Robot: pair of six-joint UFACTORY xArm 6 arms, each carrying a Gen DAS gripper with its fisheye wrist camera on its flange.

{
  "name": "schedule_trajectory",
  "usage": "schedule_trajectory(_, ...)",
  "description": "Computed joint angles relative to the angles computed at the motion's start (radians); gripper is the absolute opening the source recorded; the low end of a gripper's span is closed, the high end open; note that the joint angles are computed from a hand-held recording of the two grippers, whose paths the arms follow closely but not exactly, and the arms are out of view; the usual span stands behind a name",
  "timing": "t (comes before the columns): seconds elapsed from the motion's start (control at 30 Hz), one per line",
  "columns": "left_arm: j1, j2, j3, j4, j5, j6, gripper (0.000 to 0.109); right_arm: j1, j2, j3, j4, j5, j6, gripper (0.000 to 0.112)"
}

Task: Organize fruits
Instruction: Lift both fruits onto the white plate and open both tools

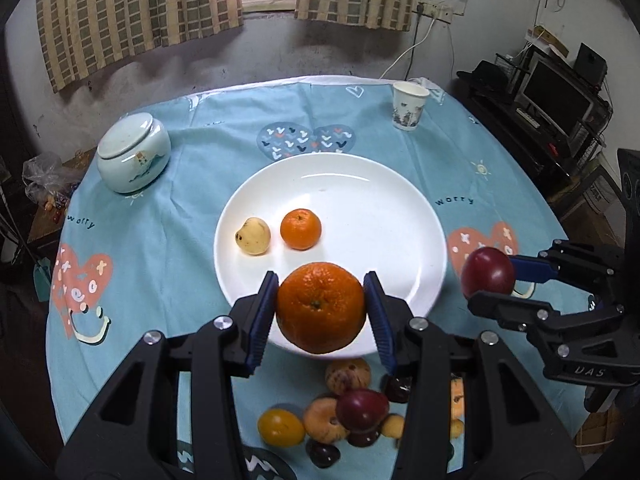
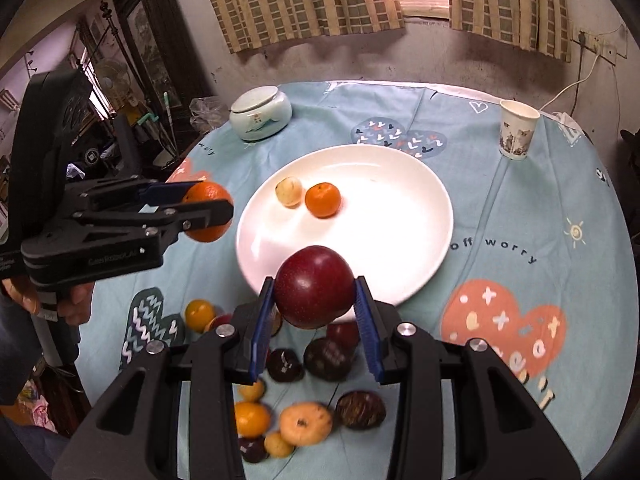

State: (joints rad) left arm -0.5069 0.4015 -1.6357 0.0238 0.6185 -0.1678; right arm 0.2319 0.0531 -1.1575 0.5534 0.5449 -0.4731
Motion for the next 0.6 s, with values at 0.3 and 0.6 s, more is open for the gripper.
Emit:
schedule_trajectory(0.3,-0.008,0.227,-0.270,0.010,0.140,-0.002,0.045,-0.001,0.239,-0.213,-0.185,0.050,0.110,0.040)
schedule_trajectory(0.6,0.010,0.180,-0.221,0.011,0.073,-0.022,0.059,-0.018,0.214,-0.193,-0.244,0.012,0.176,0.046)
